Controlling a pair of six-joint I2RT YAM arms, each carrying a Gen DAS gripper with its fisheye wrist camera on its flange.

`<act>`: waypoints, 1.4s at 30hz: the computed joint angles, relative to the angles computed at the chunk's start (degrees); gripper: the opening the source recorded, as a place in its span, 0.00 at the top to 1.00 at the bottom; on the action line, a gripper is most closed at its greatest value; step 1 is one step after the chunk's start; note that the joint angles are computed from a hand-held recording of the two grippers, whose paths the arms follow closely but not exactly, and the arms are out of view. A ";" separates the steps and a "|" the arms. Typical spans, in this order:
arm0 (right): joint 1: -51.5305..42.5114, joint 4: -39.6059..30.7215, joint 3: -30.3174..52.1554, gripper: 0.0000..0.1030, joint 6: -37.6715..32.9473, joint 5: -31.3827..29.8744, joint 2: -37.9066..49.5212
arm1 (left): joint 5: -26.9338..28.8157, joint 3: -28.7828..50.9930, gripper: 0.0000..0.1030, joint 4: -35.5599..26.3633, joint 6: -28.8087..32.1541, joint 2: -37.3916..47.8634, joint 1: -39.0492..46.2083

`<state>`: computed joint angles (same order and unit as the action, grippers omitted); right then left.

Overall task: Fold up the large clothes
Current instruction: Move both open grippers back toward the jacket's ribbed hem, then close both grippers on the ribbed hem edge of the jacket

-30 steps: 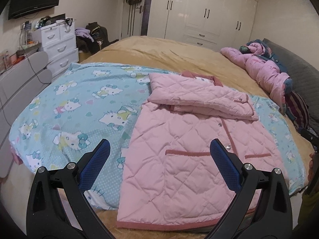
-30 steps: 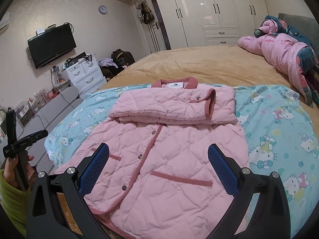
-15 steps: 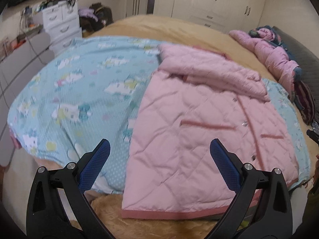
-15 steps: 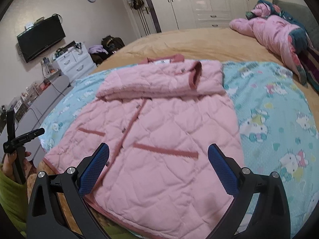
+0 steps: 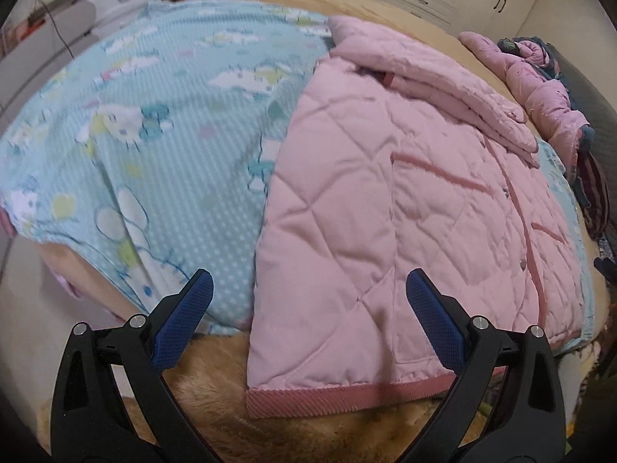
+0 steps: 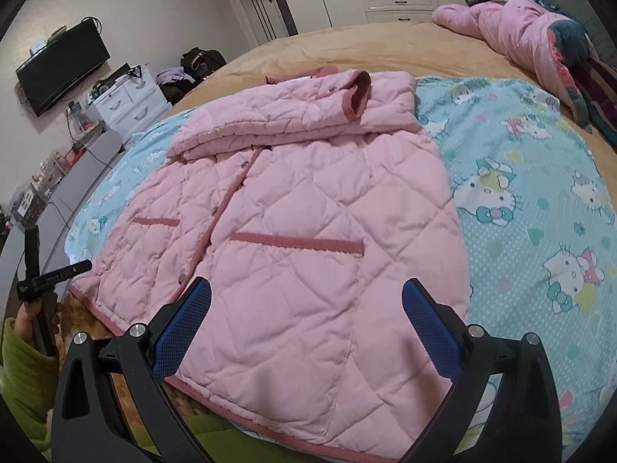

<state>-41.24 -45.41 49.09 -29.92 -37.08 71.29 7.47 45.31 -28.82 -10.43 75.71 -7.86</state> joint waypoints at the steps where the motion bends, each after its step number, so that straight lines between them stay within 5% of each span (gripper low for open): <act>1: -0.18 -0.15 0.00 0.04 -0.23 -0.04 0.13 | 0.44 0.00 0.09 0.05 0.11 0.38 0.10; 13: -6.27 -4.07 1.01 0.04 -6.54 0.77 2.58 | 4.00 0.53 0.10 1.24 1.93 3.64 0.02; 15: -8.07 -4.77 1.09 0.04 -8.05 1.19 3.23 | 9.60 1.42 0.19 1.30 2.71 5.97 1.11; 25: -14.17 -9.53 2.13 0.04 -15.70 2.70 6.77 | -3.09 0.44 0.56 1.15 8.01 3.48 -6.51; 31: -15.75 -12.45 2.37 0.04 -19.14 4.62 10.04 | 0.89 -0.48 0.68 2.04 10.44 2.31 -3.82; 38: -15.90 -12.41 -0.91 0.04 -20.81 6.26 14.37 | 4.13 0.72 0.70 -1.78 12.36 1.58 -1.23; 40: -16.75 -11.83 -2.25 0.07 -22.02 5.16 13.62 | 4.04 0.78 0.69 -2.85 13.06 1.63 -0.81; 42: -17.60 -11.83 -2.90 0.24 -23.09 4.57 12.58 | 4.00 1.02 0.66 -4.03 12.97 2.52 -0.27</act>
<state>-58.85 -57.24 46.19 -53.01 -32.51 83.87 11.47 46.33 -32.85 2.54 78.23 -8.13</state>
